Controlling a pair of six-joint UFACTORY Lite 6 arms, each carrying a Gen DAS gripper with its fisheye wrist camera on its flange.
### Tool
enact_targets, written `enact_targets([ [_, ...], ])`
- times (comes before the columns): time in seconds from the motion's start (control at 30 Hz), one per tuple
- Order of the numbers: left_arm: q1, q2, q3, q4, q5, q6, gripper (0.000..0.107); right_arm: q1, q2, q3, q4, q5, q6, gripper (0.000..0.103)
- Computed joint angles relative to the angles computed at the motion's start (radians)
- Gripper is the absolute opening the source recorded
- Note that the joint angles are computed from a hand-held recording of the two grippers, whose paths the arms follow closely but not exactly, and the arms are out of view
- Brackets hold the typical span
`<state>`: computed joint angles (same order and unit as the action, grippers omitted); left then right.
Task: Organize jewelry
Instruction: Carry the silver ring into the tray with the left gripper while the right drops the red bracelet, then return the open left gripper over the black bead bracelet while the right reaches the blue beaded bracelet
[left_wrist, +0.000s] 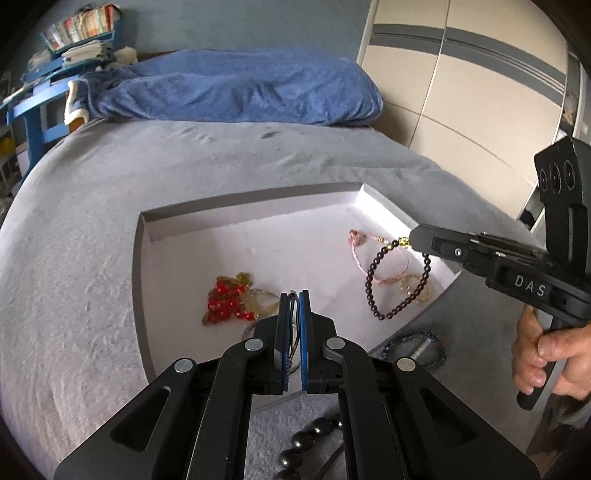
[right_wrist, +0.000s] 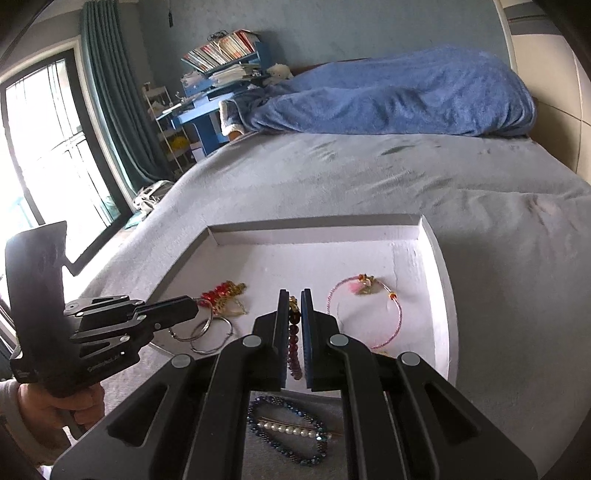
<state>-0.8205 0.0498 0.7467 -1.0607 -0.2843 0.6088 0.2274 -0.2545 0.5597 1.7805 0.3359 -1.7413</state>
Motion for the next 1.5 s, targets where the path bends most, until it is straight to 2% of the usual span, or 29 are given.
enact_targets([
  [0.2, -0.007, 0.025, 0.003, -0.075, -0.033, 0.070, 0.005, -0.007, 0.032, -0.002, 0.065, -0.050, -0.080, 0.006],
  [0.3, -0.007, 0.027, -0.005, -0.105, -0.048, 0.089, 0.014, -0.027, 0.050, -0.009, 0.094, -0.050, -0.114, 0.006],
  [0.37, -0.017, 0.019, -0.016, -0.133, -0.069, 0.106, 0.034, -0.044, 0.055, -0.019, 0.106, -0.046, -0.133, 0.006],
  [0.47, -0.036, -0.013, -0.046, -0.154, -0.109, 0.112, 0.054, -0.048, 0.034, -0.046, 0.129, -0.051, -0.161, 0.010],
  [0.57, -0.057, -0.031, -0.059, -0.186, -0.135, 0.131, 0.071, -0.059, 0.007, -0.069, 0.127, -0.044, -0.167, 0.028],
  [0.67, -0.084, -0.053, -0.073, -0.241, -0.169, 0.178, 0.081, -0.078, -0.033, -0.098, 0.114, -0.029, -0.164, 0.033],
  [0.87, -0.151, -0.148, -0.152, -0.331, -0.229, 0.200, 0.089, -0.136, -0.226, -0.231, 0.034, 0.018, -0.109, 0.046],
  [1.13, -0.336, -0.295, -0.298, -0.490, -0.381, 0.177, 0.091, -0.229, -0.538, -0.412, -0.285, 0.081, 0.180, 0.057],
  [1.4, -0.457, -0.318, -0.369, -0.530, -0.451, 0.055, 0.092, -0.243, -0.655, -0.489, -0.425, 0.104, 0.329, 0.060],
  [1.5, -0.460, -0.318, -0.381, -0.522, -0.428, 0.022, 0.092, -0.234, -0.657, -0.498, -0.443, 0.092, 0.358, 0.063],
])
